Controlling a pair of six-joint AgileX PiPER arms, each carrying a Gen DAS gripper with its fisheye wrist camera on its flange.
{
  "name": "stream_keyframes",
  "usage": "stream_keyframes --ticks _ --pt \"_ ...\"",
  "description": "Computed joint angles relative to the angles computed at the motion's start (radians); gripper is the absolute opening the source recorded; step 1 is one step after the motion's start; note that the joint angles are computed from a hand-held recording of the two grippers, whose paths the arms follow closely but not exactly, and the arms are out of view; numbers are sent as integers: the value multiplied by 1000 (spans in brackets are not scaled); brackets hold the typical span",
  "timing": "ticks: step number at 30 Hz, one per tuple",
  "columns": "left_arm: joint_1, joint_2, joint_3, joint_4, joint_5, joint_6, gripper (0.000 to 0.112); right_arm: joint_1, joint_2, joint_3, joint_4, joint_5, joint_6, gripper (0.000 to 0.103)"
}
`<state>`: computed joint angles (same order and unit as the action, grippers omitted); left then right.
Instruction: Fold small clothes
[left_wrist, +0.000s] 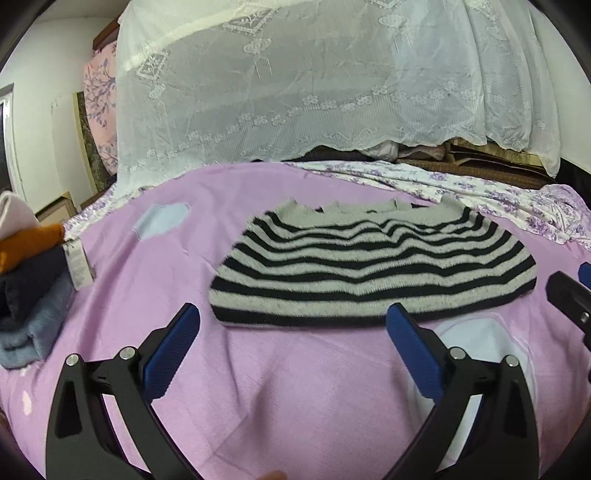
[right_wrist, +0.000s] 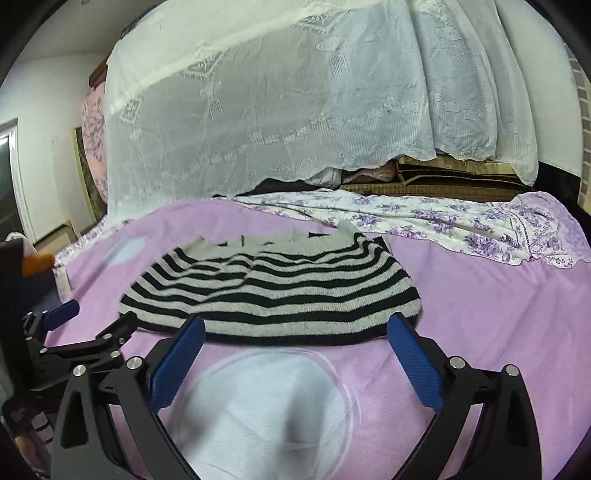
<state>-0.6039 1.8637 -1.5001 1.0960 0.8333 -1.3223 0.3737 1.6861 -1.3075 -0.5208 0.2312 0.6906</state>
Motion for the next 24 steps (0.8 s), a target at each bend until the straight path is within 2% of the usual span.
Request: stream_keyframes --ticks 3,7,10,12,15,16,20,24 --pt "18 -18 -55 -76 -1 79 98 4 -21 -34 141 34 -137 99" --pt "43 -5 -195 -194 44 218 98 17 20 -231 239 209 -256 99" --pt "63 14 -315 -254 75 285 98 16 98 -468 287 370 -320 99" --pt "79 42 -409 -293 111 319 99 16 131 -564 290 424 -324 99" --pt "105 74 -498 -367 129 361 99 -2 142 -600 342 419 -349 99" --pt "111 73 -496 -380 119 359 99 -8 134 -567 350 391 -350 99" --pt "127 64 -407 -387 35 306 99 -26 186 -598 416 426 -421 99" --pt "118 124 -403 -336 42 312 99 -36 221 -599 432 416 -395 99"
